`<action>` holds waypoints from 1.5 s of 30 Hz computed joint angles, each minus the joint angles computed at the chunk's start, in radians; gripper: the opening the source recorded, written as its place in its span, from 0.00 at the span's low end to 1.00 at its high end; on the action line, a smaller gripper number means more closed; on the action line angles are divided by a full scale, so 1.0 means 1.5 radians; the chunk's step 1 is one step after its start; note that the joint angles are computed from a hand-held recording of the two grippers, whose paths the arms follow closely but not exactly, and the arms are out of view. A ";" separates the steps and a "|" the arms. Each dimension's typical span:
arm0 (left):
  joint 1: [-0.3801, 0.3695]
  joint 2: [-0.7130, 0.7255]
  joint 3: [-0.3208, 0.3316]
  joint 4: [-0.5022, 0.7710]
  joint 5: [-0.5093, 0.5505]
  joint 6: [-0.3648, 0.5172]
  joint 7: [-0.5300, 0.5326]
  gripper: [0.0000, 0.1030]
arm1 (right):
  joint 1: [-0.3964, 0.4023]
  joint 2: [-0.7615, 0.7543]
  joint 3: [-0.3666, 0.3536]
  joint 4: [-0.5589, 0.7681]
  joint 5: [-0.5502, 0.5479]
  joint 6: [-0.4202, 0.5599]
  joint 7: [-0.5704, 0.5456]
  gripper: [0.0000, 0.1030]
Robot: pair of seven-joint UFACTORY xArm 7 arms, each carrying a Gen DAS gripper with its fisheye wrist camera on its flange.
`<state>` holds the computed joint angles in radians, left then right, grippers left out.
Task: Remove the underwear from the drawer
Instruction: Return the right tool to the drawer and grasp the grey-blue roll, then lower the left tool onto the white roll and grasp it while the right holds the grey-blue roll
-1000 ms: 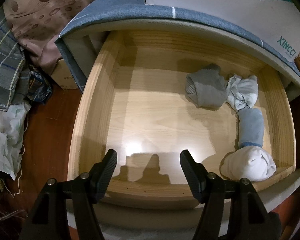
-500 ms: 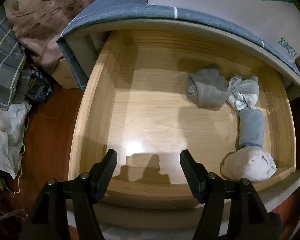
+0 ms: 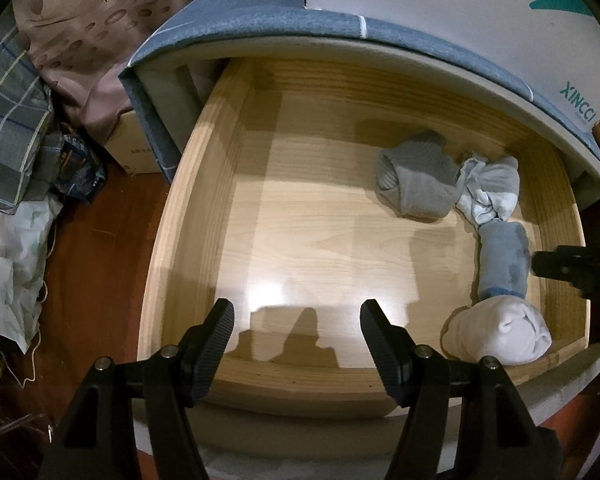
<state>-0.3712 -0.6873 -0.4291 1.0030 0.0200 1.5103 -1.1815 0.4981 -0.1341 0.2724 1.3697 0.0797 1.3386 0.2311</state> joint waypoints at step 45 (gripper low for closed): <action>-0.015 0.021 0.004 0.010 -0.009 -0.015 0.015 0.65 | 0.004 -0.155 0.034 -0.246 -0.083 -0.031 0.059 0.46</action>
<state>-0.3941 -0.6558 -0.4227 1.0173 0.0064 1.4881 -1.1592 0.5039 -0.3665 0.3235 1.0001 -0.0451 1.2921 0.3201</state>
